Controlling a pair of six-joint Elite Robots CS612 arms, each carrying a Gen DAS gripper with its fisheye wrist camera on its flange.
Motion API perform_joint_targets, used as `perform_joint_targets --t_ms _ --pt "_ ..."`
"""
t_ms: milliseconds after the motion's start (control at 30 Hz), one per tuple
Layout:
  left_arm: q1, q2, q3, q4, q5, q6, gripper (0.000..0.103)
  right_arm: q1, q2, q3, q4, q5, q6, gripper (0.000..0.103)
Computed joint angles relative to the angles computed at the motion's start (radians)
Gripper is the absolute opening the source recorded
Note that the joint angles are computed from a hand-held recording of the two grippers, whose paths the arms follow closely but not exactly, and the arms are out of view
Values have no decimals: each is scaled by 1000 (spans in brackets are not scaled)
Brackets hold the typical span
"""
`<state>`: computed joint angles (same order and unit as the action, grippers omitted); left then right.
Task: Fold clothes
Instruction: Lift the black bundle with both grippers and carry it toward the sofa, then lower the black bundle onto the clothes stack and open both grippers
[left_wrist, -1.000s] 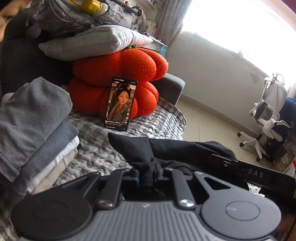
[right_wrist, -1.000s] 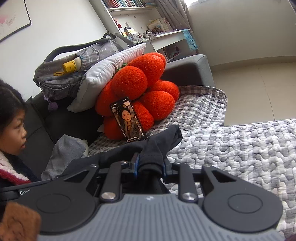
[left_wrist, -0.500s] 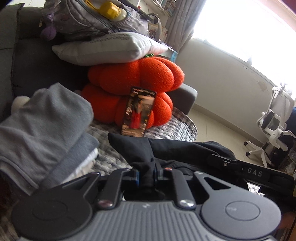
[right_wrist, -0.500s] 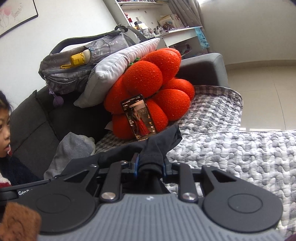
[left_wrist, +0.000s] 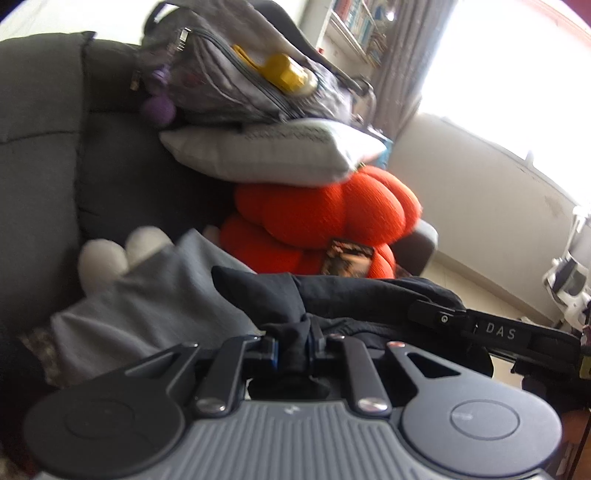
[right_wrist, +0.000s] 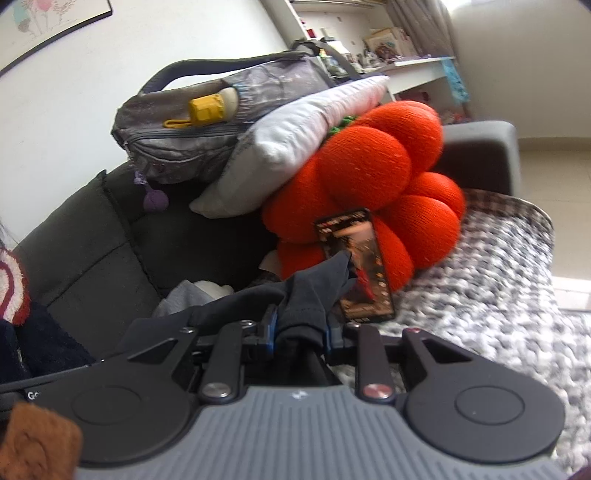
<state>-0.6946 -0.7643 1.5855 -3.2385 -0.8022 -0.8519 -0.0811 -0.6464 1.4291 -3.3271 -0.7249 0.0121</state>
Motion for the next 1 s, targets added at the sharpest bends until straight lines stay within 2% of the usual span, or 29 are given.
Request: perform_joint_targets --t_ms 200,467,667,833,1000 --pt "8 -24 24 8 81 -35 13 32 15 -74 70 52 -49 26" --pt "22 -46 60 49 172 -132 13 86 53 -199 163 101 -96 26" --pt "28 -57 112 13 202 -227 13 118 85 -274 243 142 -146 26" --pt "21 -64 173 -44 210 -342 13 139 103 -307 353 183 -244 26" --pt "12 -44 200 -83 205 -399 13 156 127 -335 454 198 -343 26"
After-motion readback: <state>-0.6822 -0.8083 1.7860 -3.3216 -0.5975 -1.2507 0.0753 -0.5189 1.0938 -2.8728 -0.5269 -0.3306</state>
